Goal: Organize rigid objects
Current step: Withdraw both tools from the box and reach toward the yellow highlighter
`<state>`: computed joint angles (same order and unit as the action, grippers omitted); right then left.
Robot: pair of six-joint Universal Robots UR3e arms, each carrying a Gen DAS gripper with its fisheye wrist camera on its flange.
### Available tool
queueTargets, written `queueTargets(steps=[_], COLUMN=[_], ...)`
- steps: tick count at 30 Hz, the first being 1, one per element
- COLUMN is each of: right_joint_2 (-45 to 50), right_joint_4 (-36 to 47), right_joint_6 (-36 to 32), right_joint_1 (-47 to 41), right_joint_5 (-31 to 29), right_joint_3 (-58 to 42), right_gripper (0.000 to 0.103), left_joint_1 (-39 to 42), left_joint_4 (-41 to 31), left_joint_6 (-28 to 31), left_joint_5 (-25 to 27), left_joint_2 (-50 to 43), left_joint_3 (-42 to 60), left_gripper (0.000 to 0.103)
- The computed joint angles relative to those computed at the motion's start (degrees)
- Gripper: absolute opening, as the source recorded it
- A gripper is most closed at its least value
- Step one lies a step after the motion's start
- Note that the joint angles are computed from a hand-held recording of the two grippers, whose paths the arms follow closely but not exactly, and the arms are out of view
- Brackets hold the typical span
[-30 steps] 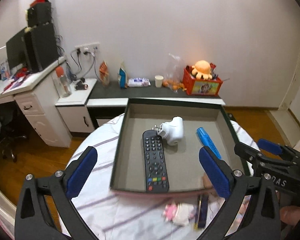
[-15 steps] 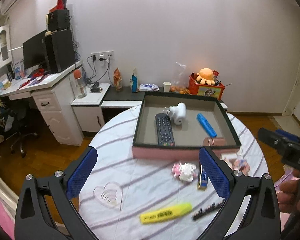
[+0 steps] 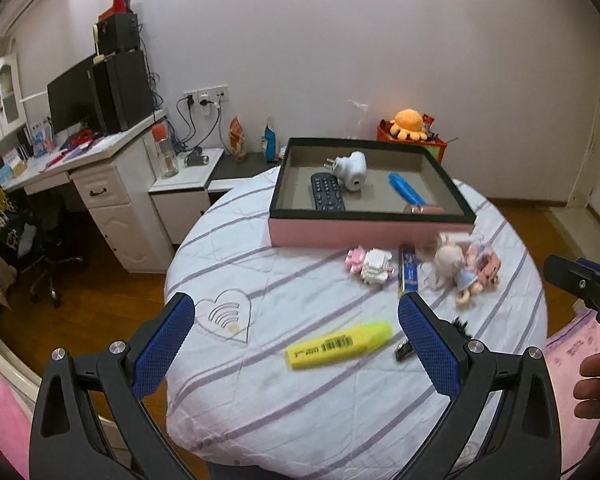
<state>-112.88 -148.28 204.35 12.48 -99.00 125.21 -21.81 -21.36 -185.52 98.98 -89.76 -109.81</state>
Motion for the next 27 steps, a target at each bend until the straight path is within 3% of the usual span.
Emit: queueTargets(steps=[17, 21, 27], right_joint_2=[1.3, 2.7, 6.1], right_joint_4=[1.1, 1.7, 1.3], right_joint_6=[-0.2, -1.4, -3.5], right_joint_1=[1.2, 1.0, 0.1], right_joint_5=[0.2, 0.8, 3.3], right_joint_3=[0.6, 0.7, 1.7], right_gripper=[0.103, 0.103, 0.103], left_joint_1=[1.2, 2.6, 3.0], left_joint_4=[-1.2, -2.1, -1.8], left_joint_6=[-0.1, 1.5, 3.2], left_joint_5=[-4.0, -7.0, -7.0], left_joint_2=[-0.9, -3.4, -8.9], left_joint_3=[-2.7, -2.7, -1.4], left_gripper=[0.103, 0.103, 0.103])
